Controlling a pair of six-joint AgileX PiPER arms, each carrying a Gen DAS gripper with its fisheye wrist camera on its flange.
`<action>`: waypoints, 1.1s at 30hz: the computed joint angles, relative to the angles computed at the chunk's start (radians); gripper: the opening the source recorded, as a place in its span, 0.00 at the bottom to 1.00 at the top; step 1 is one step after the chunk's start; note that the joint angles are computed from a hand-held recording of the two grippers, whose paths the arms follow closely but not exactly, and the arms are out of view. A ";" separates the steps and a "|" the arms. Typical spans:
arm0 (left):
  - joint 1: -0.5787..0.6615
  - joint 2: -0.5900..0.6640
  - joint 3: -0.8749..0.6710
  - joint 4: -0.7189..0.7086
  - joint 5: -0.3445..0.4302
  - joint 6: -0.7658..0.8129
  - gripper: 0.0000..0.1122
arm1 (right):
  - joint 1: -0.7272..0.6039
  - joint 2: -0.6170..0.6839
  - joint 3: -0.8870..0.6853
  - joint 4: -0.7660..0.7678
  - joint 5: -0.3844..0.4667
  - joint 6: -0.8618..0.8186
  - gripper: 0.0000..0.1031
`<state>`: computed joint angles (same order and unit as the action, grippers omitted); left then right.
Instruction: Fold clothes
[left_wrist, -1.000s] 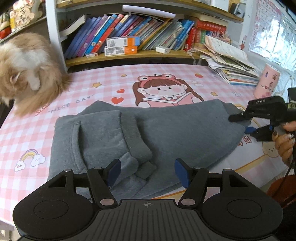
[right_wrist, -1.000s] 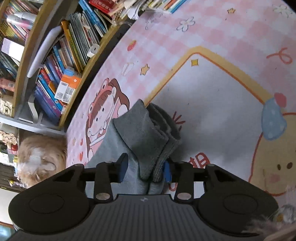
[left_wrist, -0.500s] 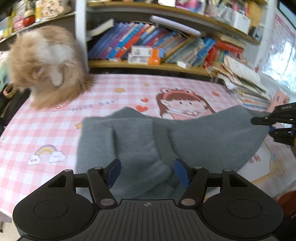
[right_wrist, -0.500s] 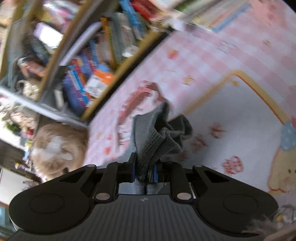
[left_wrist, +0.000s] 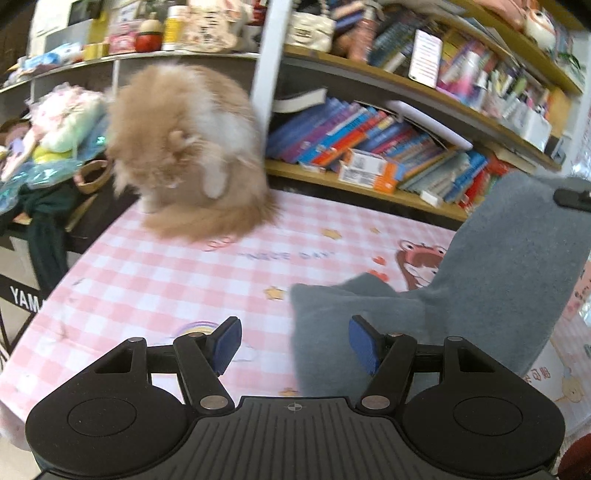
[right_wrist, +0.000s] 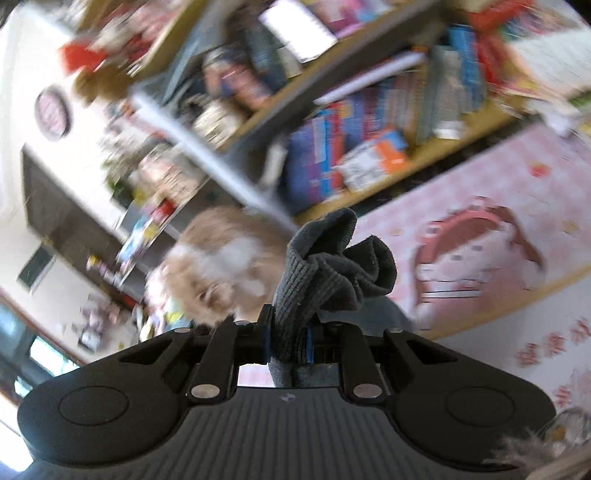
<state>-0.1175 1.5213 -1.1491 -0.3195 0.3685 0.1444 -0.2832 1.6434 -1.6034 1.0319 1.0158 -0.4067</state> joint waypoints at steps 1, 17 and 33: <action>0.032 -0.005 0.015 -0.073 -0.001 0.079 0.58 | 0.046 -0.001 -0.009 -0.026 -0.012 0.005 0.15; 0.404 -0.072 0.192 -0.544 0.065 0.558 0.58 | 0.674 0.276 -0.192 -0.699 -0.134 0.248 0.17; 0.323 -0.047 0.127 -0.582 0.082 0.553 0.61 | 0.446 0.244 -0.128 -0.304 -0.082 0.044 0.52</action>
<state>0.2051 1.4744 -1.0222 -0.9012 0.4507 0.6974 0.1631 1.8875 -1.7310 0.7277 0.9337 -0.3629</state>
